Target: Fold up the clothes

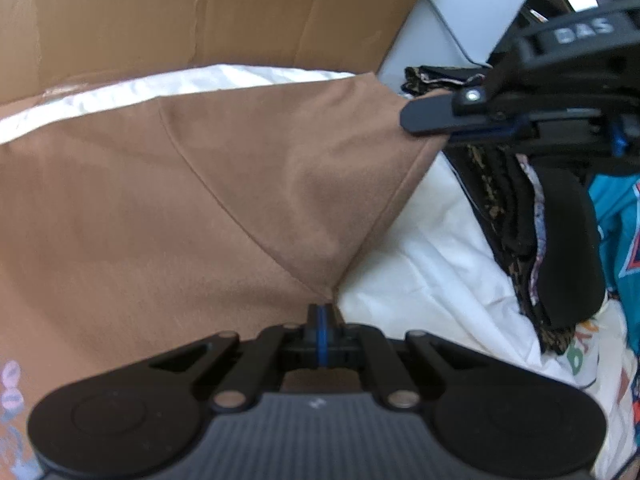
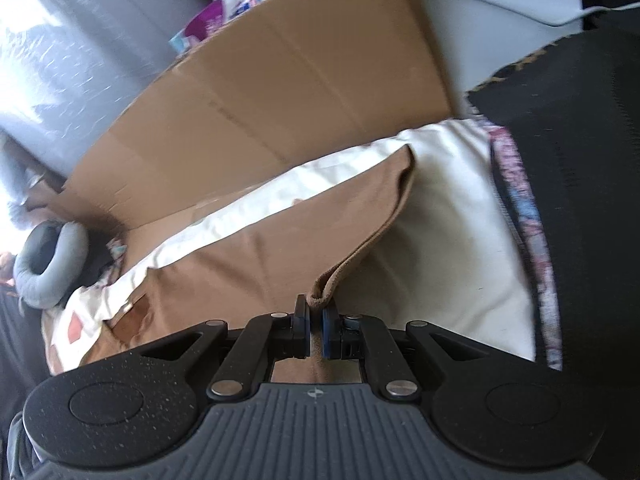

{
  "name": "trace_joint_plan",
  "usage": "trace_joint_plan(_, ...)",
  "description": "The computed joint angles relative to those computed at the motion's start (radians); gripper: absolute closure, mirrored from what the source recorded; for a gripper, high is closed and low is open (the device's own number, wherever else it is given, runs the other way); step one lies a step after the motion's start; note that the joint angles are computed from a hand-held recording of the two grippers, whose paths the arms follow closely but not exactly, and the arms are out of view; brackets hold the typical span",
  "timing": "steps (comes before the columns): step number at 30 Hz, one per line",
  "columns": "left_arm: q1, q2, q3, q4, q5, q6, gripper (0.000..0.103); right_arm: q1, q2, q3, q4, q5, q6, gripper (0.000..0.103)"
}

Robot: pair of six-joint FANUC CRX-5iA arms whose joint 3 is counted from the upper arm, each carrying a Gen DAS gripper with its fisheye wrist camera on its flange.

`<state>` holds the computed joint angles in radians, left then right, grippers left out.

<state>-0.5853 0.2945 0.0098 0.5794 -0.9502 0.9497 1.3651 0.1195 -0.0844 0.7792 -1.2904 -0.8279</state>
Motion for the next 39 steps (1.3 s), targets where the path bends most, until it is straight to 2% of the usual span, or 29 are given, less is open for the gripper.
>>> trace_joint_plan(8, -0.005, 0.0, -0.027, 0.031, 0.034, 0.145, 0.103, -0.004, 0.009, 0.015, 0.01, 0.077, 0.044, 0.099)
trace_joint_plan(15, -0.007, -0.01, -0.064, 0.063, 0.06, 0.246, 0.102, 0.002, 0.012, -0.008, 0.037, 0.157, -0.031, 0.099)
trace_joint_plan(20, 0.009, -0.012, -0.108, 0.139, 0.075, 0.373, 0.1, 0.003, 0.025, -0.008, 0.056, 0.191, -0.079, 0.099)
trace_joint_plan(26, 0.016, -0.013, -0.126, 0.172, 0.077, 0.394, 0.099, 0.003, 0.044, 0.003, 0.048, 0.212, -0.099, 0.1)
trace_joint_plan(31, 0.039, -0.005, -0.09, 0.149, -0.004, 0.34, 0.098, 0.004, 0.062, 0.024, 0.046, 0.208, -0.086, 0.1)
trace_joint_plan(33, 0.057, -0.011, -0.088, 0.152, -0.034, 0.294, 0.088, 0.004, 0.071, 0.038, 0.04, 0.202, -0.066, 0.099)
trace_joint_plan(39, 0.126, -0.053, -0.119, 0.187, -0.089, 0.27, 0.063, 0.002, 0.095, 0.071, 0.009, 0.183, -0.008, 0.097)
